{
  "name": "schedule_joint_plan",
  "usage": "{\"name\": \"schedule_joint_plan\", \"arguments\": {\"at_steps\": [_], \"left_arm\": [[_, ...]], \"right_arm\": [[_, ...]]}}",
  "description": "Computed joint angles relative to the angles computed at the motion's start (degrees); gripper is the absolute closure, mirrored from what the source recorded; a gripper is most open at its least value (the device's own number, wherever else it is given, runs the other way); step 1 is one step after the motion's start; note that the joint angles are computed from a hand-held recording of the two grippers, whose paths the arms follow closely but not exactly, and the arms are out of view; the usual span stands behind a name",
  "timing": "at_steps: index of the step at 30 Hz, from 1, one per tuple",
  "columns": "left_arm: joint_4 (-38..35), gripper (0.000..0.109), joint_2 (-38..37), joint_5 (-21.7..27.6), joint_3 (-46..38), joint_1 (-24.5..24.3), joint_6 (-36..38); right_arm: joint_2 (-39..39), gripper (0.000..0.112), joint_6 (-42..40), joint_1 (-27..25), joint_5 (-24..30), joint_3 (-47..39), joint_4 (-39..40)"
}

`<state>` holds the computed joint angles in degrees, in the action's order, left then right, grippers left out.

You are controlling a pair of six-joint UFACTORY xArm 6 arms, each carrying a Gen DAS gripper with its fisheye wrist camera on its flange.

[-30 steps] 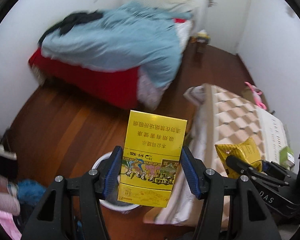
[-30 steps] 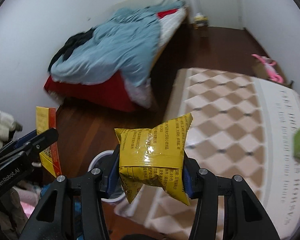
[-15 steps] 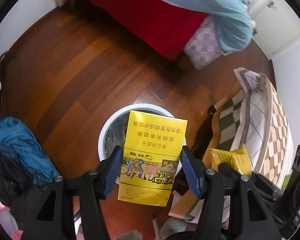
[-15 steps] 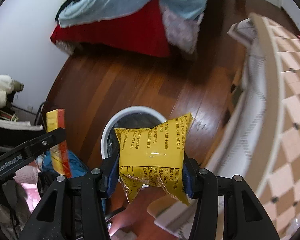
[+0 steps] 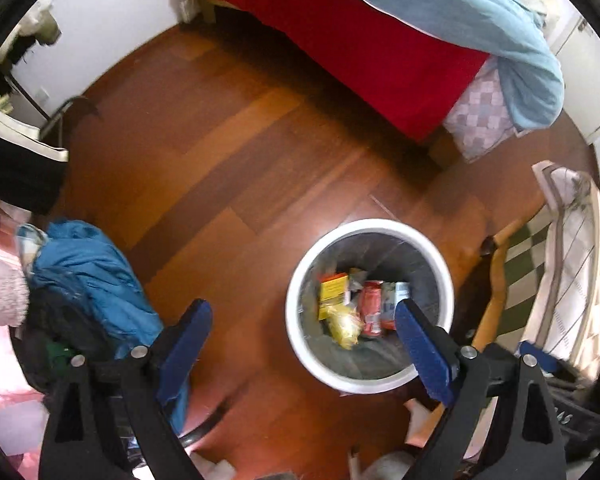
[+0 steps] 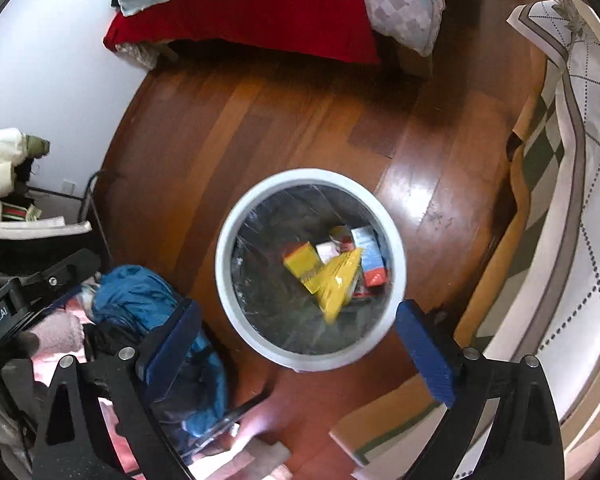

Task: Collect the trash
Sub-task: 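Carry the snack bag and cigarette box to the wastebasket and open both tools, then grasp the green medicine box with the right tool while the left tool grasps the clear cup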

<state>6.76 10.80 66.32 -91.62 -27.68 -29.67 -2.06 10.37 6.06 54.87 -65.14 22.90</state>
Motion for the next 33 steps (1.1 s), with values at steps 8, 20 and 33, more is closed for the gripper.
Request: {"name": "schedule_joint_plan", "arguments": {"at_steps": [8,20,33], "left_arm": [[3.24,0.015,-4.12,0.81,4.26,-2.87,-0.28],[7.8,0.015,-8.48,2.56,4.07,-7.18,-0.3],[13.48,0.015,-15.14,4.27,1.39,-14.02,-2.49]], "right_arm": [[-4.8,0.013,4.88,1.46,5.43,1.3,-13.78],[-14.11,0.013,9.01,2.48,8.44,4.46,-19.96],[-28.42,0.013,9.99,1.03,10.92,5.65,-18.79]]}}
